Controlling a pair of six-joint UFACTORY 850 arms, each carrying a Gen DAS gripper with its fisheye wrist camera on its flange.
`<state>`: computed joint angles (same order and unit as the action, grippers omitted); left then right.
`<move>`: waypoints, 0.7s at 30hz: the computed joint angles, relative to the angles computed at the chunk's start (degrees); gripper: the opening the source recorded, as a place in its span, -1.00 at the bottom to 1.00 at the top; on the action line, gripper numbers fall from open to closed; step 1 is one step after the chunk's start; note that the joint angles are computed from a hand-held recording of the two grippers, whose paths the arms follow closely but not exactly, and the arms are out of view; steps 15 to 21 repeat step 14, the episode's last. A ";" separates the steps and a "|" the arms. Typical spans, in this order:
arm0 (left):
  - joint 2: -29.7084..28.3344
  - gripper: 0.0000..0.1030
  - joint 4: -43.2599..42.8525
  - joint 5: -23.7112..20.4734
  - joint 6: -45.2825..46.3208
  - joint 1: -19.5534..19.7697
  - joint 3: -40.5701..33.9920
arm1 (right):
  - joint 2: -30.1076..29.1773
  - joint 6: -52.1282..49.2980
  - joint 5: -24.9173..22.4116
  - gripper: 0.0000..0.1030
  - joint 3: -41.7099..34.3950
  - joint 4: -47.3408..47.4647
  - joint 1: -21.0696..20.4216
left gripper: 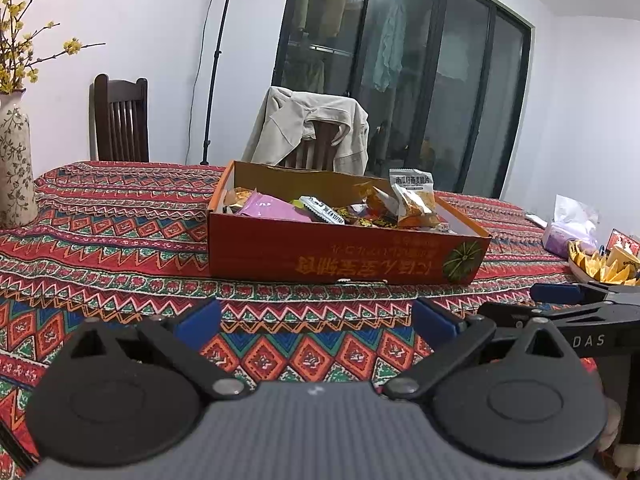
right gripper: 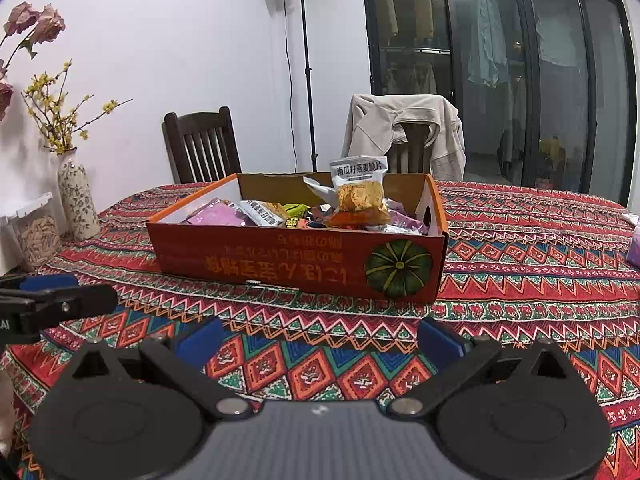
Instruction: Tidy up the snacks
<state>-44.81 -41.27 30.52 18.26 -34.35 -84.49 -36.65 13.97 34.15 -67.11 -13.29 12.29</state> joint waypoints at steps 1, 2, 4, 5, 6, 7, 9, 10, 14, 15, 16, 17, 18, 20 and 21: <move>-0.06 1.00 -0.49 -0.01 0.57 -0.05 -0.10 | 0.00 0.00 0.00 1.00 0.00 0.00 0.00; -0.10 1.00 -0.87 0.08 0.99 -0.09 -0.17 | 0.00 -0.05 -0.05 1.00 -0.01 0.09 0.01; -0.10 1.00 -0.33 0.39 0.32 -0.07 -0.03 | 0.00 -0.07 0.03 1.00 0.08 0.10 0.00; -0.06 1.00 -0.02 0.55 -0.12 -0.02 0.08 | 0.00 -0.04 0.00 1.00 0.04 0.06 0.00; -0.02 1.00 0.41 0.64 -0.66 0.04 0.19 | 0.00 -0.04 -0.05 1.00 0.02 0.06 0.00; 0.04 1.00 0.99 0.69 -1.31 0.11 0.34 | 0.00 -0.04 -0.05 1.00 0.02 0.06 0.00; 0.00 1.00 0.73 1.02 -0.85 0.04 0.33 | 0.02 -0.01 -0.05 1.00 0.03 0.02 -0.01; -0.05 1.00 0.47 1.01 -0.49 0.02 0.25 | 0.02 -0.01 -0.05 1.00 0.03 0.02 -0.01; -0.13 1.00 -0.05 0.86 -0.44 0.09 0.08 | 0.02 -0.07 0.04 1.00 0.17 0.09 0.00; -0.13 1.00 -0.05 0.86 -0.44 0.09 0.08 | 0.02 -0.07 0.04 1.00 0.17 0.09 0.00; -0.13 1.00 -0.05 0.86 -0.44 0.09 0.08 | 0.02 -0.07 0.04 1.00 0.17 0.09 0.00; -0.13 1.00 -0.05 0.86 -0.44 0.09 0.08 | 0.02 -0.07 0.04 1.00 0.17 0.09 0.00; -0.13 1.00 -0.05 0.86 -0.44 0.09 0.08 | 0.02 -0.07 0.04 1.00 0.17 0.09 0.00; -0.13 1.00 -0.05 0.86 -0.44 0.09 0.08 | 0.02 -0.07 0.04 1.00 0.17 0.09 0.00; -0.13 1.00 -0.05 0.86 -0.44 0.09 0.08 | 0.02 -0.07 0.04 1.00 0.17 0.09 0.00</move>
